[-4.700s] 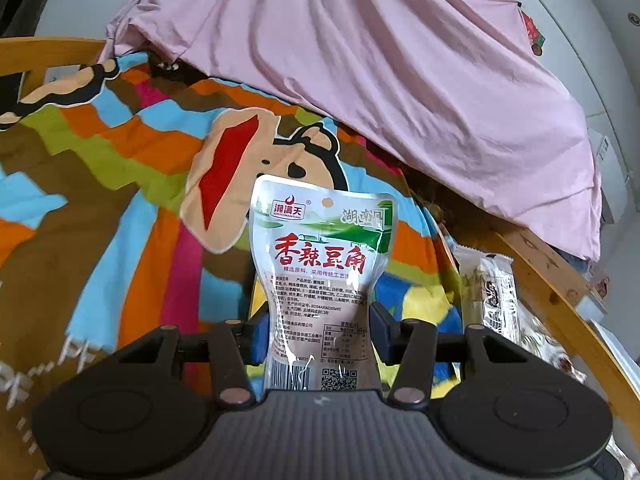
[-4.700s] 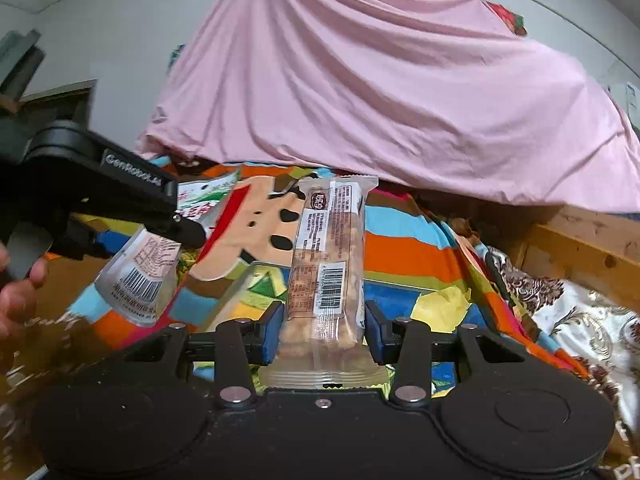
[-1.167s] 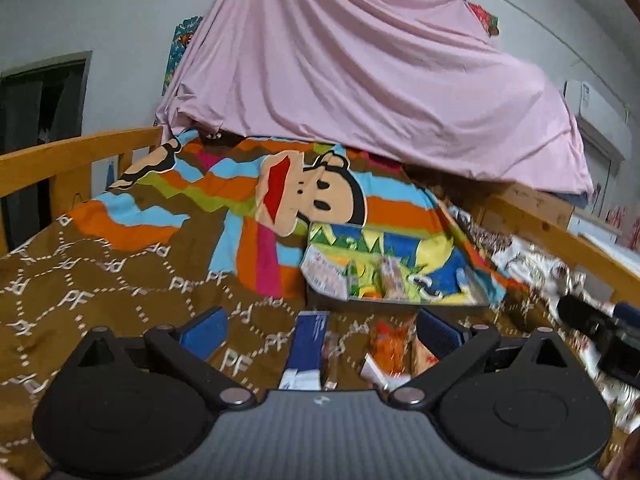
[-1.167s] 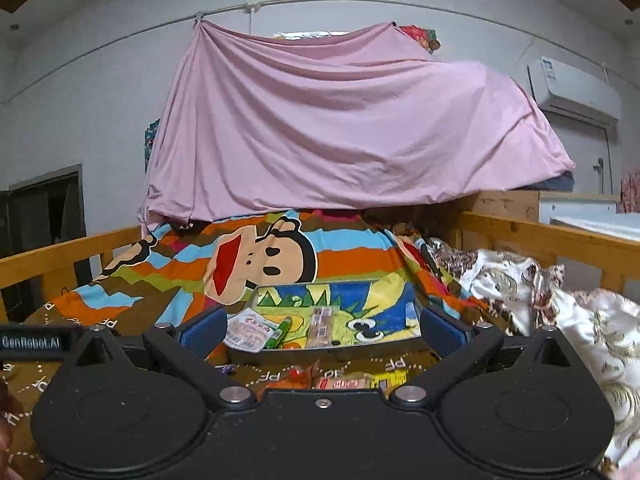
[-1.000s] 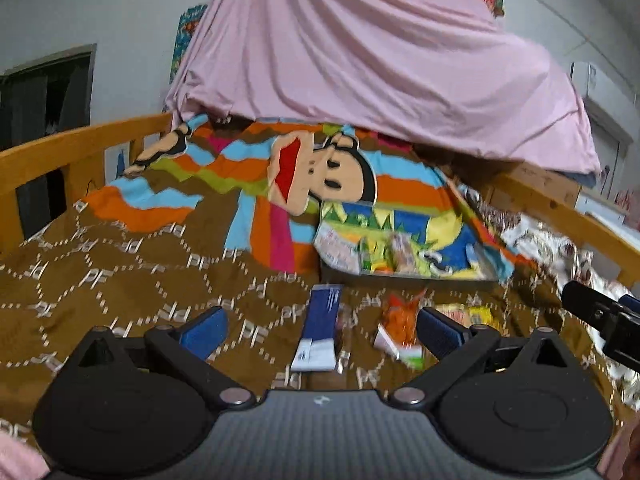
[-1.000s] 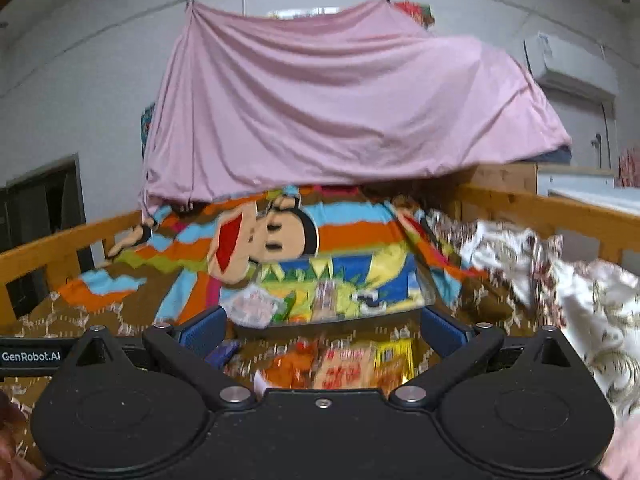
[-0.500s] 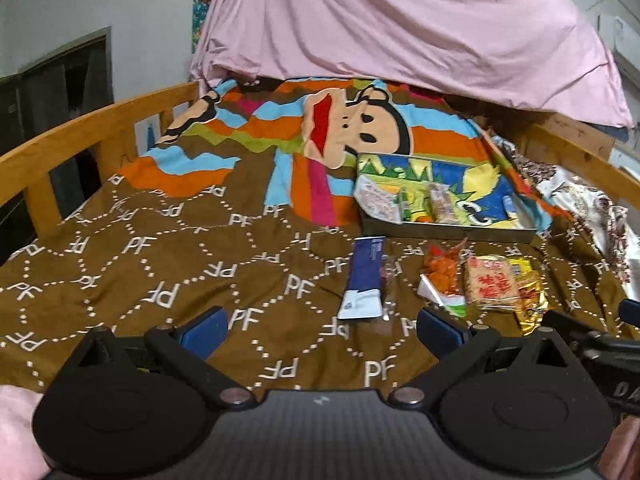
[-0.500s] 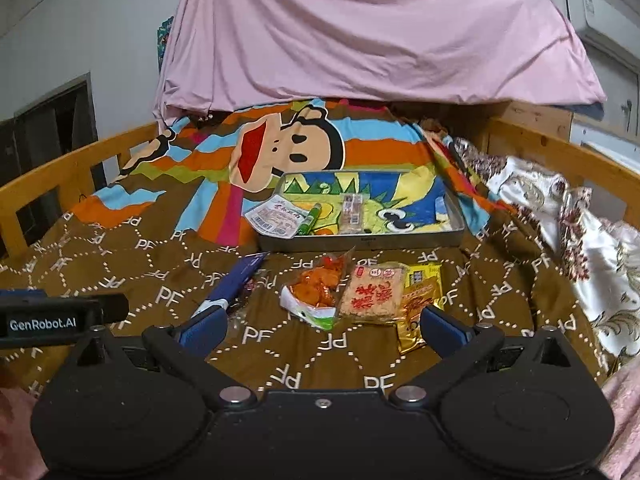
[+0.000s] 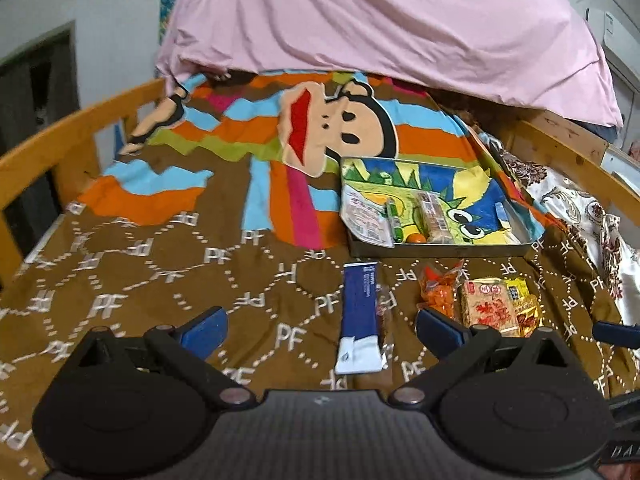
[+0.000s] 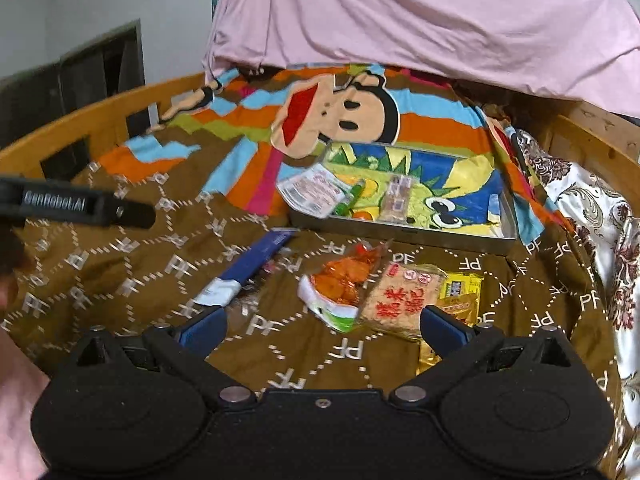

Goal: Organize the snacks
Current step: 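Reach the left tool toward the blue box while the right tool reaches toward the orange snack bag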

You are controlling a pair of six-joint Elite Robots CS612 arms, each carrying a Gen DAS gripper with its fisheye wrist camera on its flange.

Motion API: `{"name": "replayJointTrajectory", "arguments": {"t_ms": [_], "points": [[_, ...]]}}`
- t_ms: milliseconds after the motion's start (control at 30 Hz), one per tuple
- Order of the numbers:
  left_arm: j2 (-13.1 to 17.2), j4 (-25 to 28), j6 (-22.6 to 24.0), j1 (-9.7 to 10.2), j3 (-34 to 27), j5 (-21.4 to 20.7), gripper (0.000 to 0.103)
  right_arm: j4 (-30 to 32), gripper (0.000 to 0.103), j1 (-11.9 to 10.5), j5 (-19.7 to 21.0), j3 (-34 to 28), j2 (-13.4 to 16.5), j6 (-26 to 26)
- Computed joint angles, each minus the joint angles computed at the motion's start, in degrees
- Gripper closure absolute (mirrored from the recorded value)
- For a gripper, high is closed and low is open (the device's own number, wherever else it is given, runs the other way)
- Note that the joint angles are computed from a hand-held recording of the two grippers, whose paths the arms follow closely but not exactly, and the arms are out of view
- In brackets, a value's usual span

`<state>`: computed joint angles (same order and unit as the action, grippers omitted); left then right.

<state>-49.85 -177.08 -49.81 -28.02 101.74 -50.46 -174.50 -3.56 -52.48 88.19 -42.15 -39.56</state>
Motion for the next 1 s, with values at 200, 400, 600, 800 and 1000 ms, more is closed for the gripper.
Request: {"name": "replayJointTrajectory", "arguments": {"t_ms": [200, 400, 600, 800, 1000], "points": [[4.92, -4.37, 4.15, 3.41, -3.61, -9.55, 0.001, 6.11, 0.001, 1.11, -2.84, -5.46, 3.22, -1.03], [7.32, -1.10, 1.74, 6.87, -6.66, -17.97, 0.001, 5.53, 0.001, 2.93, -5.90, -10.58, 7.31, -4.54], [9.81, -1.70, -2.18, 9.72, -9.52, -24.68, 0.001, 2.29, 0.001, 4.60, -7.16, -14.82, 10.82, -5.30], [10.28, -5.50, -0.68, 10.14, -8.86, -26.63, 0.001, 1.22, 0.001, 5.64, -6.63, -16.91, 12.70, -6.32], [10.12, -4.57, -0.48, 10.43, -9.04, -28.11, 0.001, 4.52, 0.001, 6.17, -6.21, -18.87, 13.90, -11.71]]}}
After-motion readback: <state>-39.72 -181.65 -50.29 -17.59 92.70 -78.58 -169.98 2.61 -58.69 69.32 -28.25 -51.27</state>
